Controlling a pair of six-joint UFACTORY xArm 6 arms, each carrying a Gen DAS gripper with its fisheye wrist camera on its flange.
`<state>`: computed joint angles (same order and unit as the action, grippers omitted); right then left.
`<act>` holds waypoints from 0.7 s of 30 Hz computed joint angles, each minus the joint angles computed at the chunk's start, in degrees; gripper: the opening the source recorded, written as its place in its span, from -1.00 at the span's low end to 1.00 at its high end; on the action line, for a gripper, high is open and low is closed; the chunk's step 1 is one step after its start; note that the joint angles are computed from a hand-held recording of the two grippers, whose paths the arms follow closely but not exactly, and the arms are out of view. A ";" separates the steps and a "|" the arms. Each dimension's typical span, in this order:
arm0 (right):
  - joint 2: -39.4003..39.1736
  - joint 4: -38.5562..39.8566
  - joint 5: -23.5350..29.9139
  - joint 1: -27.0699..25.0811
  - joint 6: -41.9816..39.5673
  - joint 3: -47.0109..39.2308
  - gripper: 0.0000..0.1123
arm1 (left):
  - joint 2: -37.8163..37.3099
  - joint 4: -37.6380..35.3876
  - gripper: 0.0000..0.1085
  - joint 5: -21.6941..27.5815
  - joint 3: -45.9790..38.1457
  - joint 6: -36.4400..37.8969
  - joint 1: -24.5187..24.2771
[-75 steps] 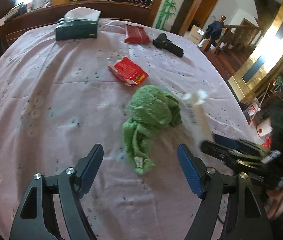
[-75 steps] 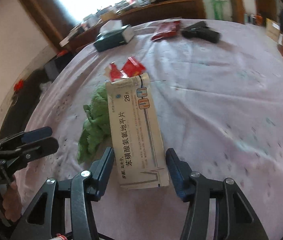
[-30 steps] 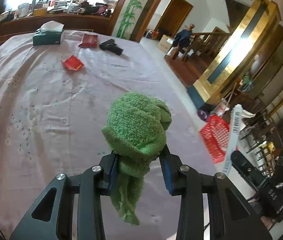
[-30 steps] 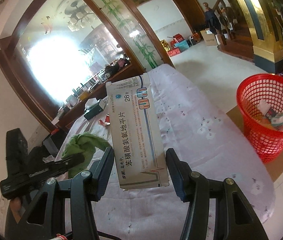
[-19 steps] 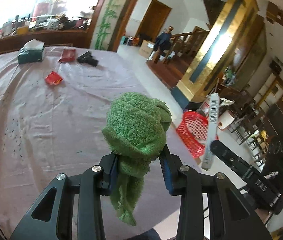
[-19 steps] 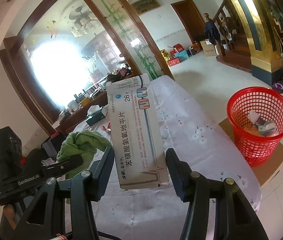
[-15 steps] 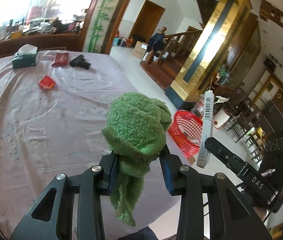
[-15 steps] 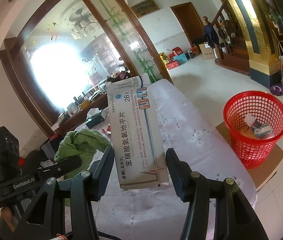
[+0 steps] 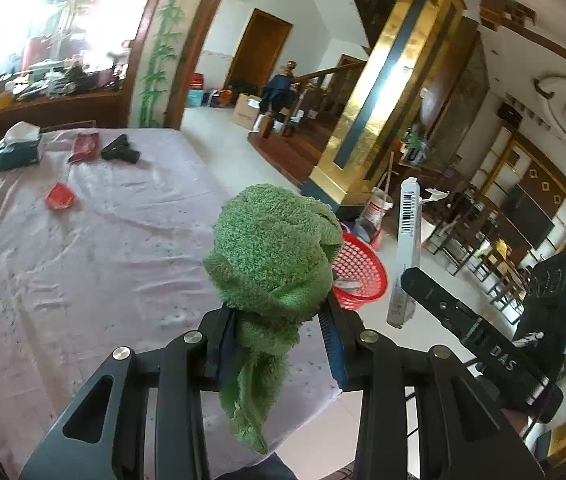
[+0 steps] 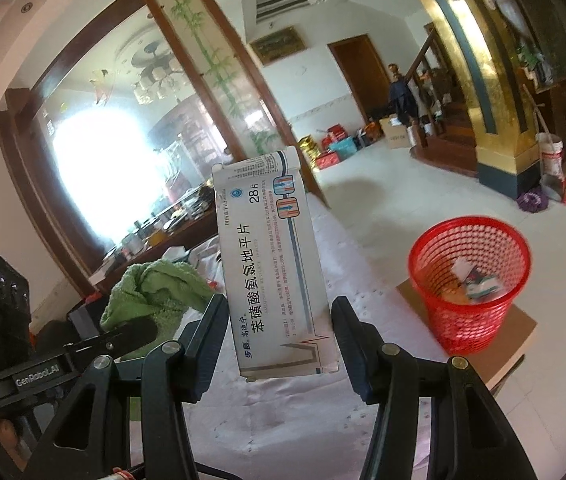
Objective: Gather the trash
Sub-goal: 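Carry the green towel and medicine box in both grippers over the red wastebasket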
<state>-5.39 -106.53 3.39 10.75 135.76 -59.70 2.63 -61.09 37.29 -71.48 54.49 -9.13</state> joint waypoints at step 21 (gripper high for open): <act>-11.06 -0.74 5.40 -6.75 3.43 10.76 0.02 | 6.52 3.07 -0.34 -0.66 -7.01 -2.19 -8.30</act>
<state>-16.44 -107.27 8.78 4.00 139.19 -48.94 9.15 -58.02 36.63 -78.48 52.29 -17.43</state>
